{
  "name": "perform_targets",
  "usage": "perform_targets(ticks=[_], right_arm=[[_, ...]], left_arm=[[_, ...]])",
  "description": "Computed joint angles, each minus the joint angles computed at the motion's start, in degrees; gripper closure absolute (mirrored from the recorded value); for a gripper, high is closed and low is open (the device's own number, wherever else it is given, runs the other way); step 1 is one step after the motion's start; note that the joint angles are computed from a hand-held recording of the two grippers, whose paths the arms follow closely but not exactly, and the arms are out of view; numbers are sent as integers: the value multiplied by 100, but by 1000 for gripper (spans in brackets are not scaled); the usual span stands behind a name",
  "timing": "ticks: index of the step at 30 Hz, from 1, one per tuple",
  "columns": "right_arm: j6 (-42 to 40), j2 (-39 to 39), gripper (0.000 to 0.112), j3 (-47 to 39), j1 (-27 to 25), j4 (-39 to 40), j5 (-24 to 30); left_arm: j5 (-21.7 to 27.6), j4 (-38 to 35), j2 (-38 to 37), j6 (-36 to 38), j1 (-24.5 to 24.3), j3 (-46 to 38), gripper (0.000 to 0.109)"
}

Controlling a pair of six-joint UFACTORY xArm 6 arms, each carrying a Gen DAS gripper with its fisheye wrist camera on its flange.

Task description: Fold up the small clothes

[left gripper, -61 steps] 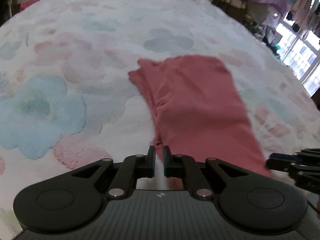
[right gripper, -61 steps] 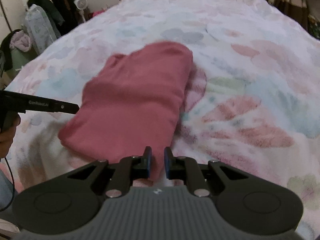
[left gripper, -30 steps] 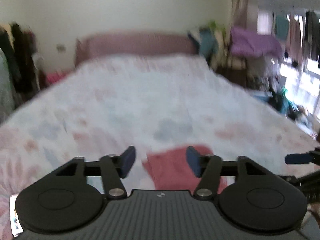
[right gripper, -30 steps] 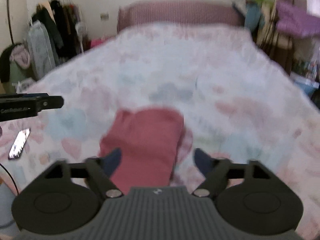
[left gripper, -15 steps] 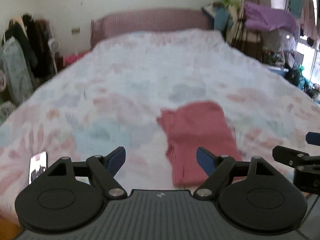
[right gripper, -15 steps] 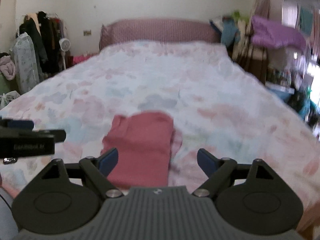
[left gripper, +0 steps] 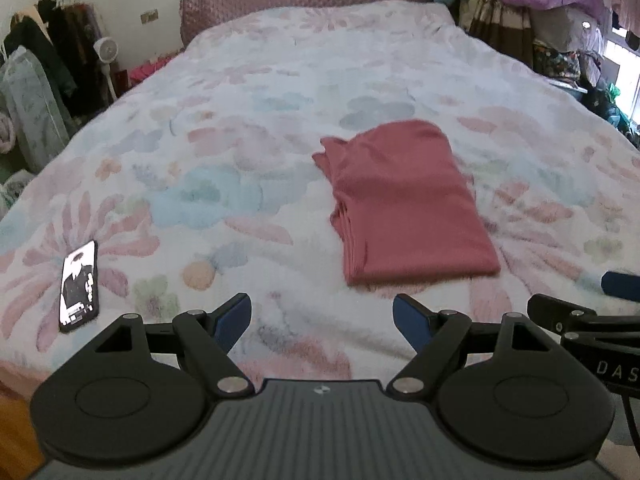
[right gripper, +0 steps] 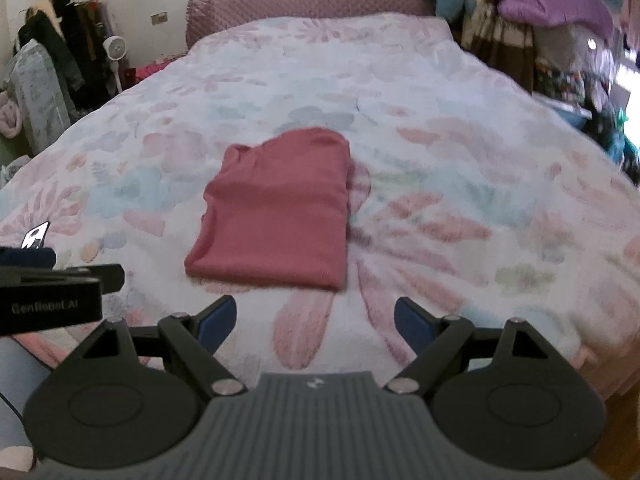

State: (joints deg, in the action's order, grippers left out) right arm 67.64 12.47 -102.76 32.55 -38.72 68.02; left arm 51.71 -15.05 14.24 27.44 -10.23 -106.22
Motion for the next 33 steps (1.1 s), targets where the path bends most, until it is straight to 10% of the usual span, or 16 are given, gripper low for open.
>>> perform_targets(ticks=[33], right_arm=[[-8, 45, 30, -7, 76, -205, 32]], left_arm=[[239, 77, 5, -5, 20, 2, 14]])
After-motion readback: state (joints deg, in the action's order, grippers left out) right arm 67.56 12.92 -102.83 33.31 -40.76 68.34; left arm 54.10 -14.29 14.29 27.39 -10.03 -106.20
